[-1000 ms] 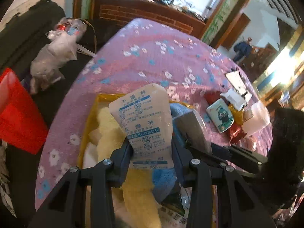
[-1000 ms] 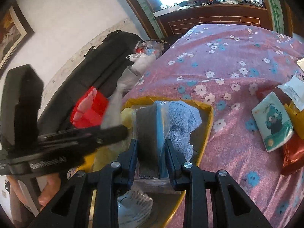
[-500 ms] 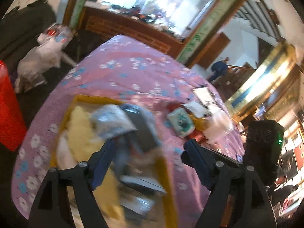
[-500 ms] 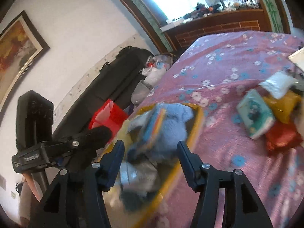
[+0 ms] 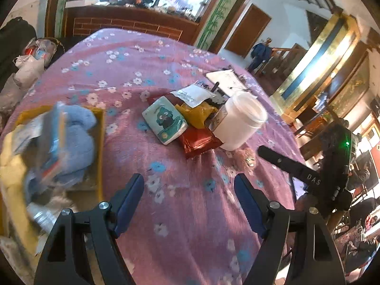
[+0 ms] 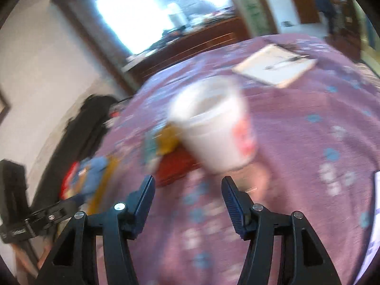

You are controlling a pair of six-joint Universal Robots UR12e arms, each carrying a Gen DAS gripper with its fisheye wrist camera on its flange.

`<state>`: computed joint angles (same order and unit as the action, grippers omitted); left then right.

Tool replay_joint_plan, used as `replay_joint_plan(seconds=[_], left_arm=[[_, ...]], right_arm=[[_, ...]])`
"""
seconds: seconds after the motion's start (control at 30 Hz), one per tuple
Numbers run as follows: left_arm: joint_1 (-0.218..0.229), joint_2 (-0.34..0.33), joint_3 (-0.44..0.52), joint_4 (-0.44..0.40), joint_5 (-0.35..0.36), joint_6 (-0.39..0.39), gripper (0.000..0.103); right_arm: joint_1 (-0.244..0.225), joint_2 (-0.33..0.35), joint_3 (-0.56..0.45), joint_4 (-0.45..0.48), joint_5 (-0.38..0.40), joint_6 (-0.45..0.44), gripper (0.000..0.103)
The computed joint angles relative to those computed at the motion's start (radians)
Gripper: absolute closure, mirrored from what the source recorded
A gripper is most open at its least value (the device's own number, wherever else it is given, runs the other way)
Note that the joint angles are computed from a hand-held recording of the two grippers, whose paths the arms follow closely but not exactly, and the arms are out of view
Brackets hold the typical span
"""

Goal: Organize soft objects
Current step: 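Grasp the green cartoon packet with the left gripper while the right grasps the pink pom-pom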

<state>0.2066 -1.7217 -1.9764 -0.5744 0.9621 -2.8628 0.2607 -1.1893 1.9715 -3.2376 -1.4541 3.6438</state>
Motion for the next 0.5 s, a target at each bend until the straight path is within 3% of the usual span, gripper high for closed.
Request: replay_joint_plan(seconds=[0.07,0.27,0.4,0.5], left_arm=[[-0.021,-0.022,0.023,-0.001,0.034,-0.028,0.025],[-0.073,-0.125,0.136,-0.043,0.143,-0.151,0.026],[-0.099,-0.192,0.219,-0.075,0.185,-0.212,0.026],[-0.122,-0.230,0.274,-0.133,0.233,-0.210,0.026]], right_arm=[[-0.011,0.010,-0.009,0.050,-0.045,0.016,0.041],[-0.035,0.038,-0.019,0.102,0.021,0.056,0.041],[-0.023,0.040,-0.023,0.124,-0.009,0.044,0.041],[-0.018,0.041,-0.028,0.137,-0.030,0.047,0.054]])
